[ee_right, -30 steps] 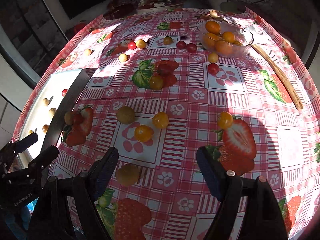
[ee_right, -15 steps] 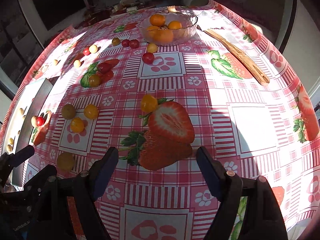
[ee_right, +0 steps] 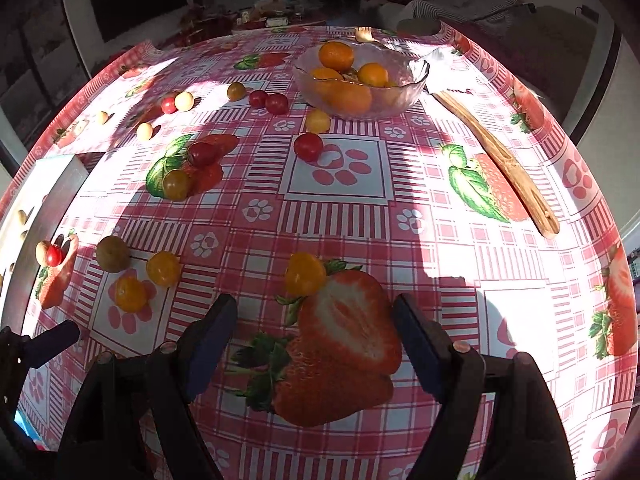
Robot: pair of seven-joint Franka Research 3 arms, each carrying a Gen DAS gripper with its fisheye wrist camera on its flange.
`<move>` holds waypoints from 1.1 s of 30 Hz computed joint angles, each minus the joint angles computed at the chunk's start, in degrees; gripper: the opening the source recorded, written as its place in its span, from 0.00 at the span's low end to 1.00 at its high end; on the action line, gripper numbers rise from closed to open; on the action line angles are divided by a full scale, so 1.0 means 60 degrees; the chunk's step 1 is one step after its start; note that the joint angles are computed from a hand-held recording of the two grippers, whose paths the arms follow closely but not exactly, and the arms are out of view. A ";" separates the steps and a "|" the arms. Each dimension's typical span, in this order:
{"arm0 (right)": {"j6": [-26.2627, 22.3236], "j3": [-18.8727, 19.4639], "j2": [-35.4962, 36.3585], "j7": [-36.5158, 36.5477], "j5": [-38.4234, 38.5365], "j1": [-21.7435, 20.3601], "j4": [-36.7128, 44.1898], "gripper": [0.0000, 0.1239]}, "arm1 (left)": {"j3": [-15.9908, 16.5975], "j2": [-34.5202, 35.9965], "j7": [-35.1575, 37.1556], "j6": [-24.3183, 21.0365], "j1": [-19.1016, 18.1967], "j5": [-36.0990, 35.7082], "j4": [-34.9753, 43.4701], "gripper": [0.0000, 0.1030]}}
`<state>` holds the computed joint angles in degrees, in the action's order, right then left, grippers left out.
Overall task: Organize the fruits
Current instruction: 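Grasp a brown round fruit with the left gripper while the right grasps a yellow cherry tomato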
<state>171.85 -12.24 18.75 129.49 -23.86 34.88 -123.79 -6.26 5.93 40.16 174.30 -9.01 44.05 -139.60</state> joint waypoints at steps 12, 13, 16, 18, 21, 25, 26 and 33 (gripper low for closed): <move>0.0259 0.0811 0.0262 -0.1081 0.0837 -0.0684 0.0382 0.19 | -0.0343 -0.0206 0.1232 0.0641 0.0330 -0.1416 -0.0453 0.26; 0.0384 0.1293 0.0209 -0.1547 0.1419 -0.1128 0.0281 0.19 | -0.0349 -0.0267 0.1370 0.0723 0.0343 -0.1613 -0.0548 0.26; 0.0589 0.2408 0.0028 -0.2612 0.2780 -0.2126 -0.0046 0.19 | -0.0321 -0.0491 0.1630 0.0900 0.0357 -0.1990 -0.0828 0.26; 0.0655 0.2735 -0.0158 -0.3029 0.3348 -0.2371 -0.0315 0.19 | -0.0414 -0.0670 0.2079 0.0990 0.0453 -0.2571 -0.1051 0.26; 0.0757 0.3032 -0.0462 -0.3555 0.4046 -0.2528 -0.0726 0.19 | -0.0369 -0.0957 0.2232 0.1093 0.0520 -0.2832 -0.1331 0.26; 0.0797 0.3548 -0.0856 -0.4394 0.5111 -0.2807 -0.1165 0.19 | -0.0413 -0.1418 0.1606 0.1283 0.0919 -0.2222 -0.1708 0.26; 0.0794 0.3682 -0.0944 -0.4621 0.5402 -0.2874 -0.1244 0.19 | -0.0423 -0.1530 0.1587 0.1314 0.0996 -0.2237 -0.1808 0.26; 0.0602 0.3826 -0.1345 -0.5766 0.6838 -0.2577 -0.1404 0.19 | -0.0803 -0.2125 0.1451 0.1486 0.1814 -0.2230 -0.2375 0.26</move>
<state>175.46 10.72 10.68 94.89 17.17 19.41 -132.21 -11.07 -6.82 48.87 183.22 1.87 30.67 -153.85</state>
